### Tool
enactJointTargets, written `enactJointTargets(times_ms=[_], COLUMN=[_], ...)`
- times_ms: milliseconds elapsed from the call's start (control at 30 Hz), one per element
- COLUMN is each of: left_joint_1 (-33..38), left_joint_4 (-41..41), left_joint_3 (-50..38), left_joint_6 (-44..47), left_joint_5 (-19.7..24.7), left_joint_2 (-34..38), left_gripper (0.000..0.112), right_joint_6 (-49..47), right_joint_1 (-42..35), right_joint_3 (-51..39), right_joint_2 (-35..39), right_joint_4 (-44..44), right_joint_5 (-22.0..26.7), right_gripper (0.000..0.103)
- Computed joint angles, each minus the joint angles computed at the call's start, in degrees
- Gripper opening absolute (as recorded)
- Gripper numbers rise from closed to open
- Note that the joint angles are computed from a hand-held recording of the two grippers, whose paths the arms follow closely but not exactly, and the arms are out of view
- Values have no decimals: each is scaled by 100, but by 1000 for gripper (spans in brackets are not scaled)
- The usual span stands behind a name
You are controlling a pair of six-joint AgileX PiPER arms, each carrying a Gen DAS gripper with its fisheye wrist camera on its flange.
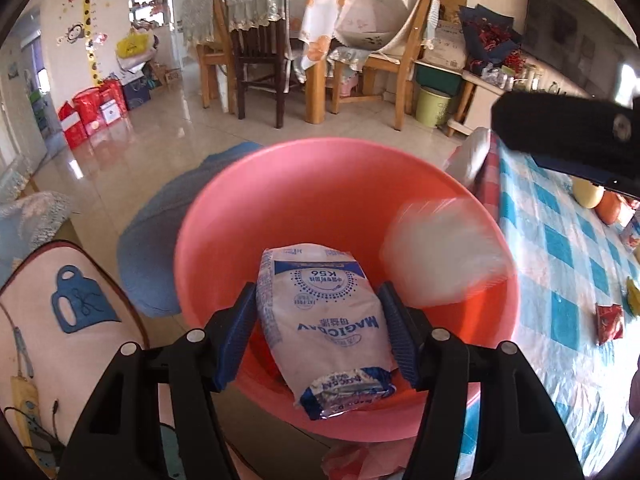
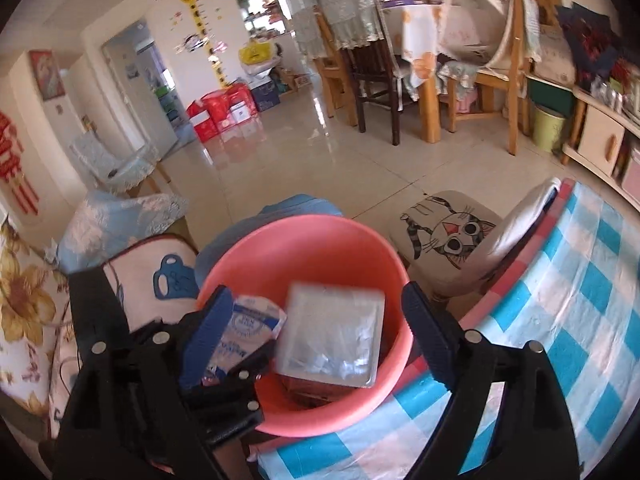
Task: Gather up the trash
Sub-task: 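Open both tools over the pink basin to drop the items, then move both tools back over the table toward the red and yellow wrappers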
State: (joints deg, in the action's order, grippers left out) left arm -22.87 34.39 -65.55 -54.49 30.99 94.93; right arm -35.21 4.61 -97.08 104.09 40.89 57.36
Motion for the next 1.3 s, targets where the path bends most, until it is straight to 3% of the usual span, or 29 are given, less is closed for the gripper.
enactJointTargets(times_ms=[67, 167, 400, 600, 900, 1300], left_joint_1=[-24, -141, -624, -1171, -2012, -2922], left_joint_4=[230, 500, 897, 1308, 1417, 1550], left_joint_3=[98, 123, -66, -43, -381, -994], left_joint_6=[-199, -491, -870, -1422, -1681, -1805], left_joint_5=[-97, -36, 491, 691, 955, 1498], left_joint_2=[-21, -43, -130, -335, -206, 125], left_gripper=[75, 82, 82, 82, 82, 82], right_joint_6=[22, -100, -421, -1218, -2301, -3428], right_joint_1=[-117, -345, -885, -1625, -2832, -4581], right_joint_3=[165, 610, 1908, 2996, 3545, 3591], right_joint_2=[-123, -492, -1517, -2308, -2841, -2934], right_joint_4=[106, 123, -336, 48, 576, 1245], right_joint_5=[-91, -323, -949, -1121, -511, 580], right_gripper=[91, 92, 93, 94, 95, 96])
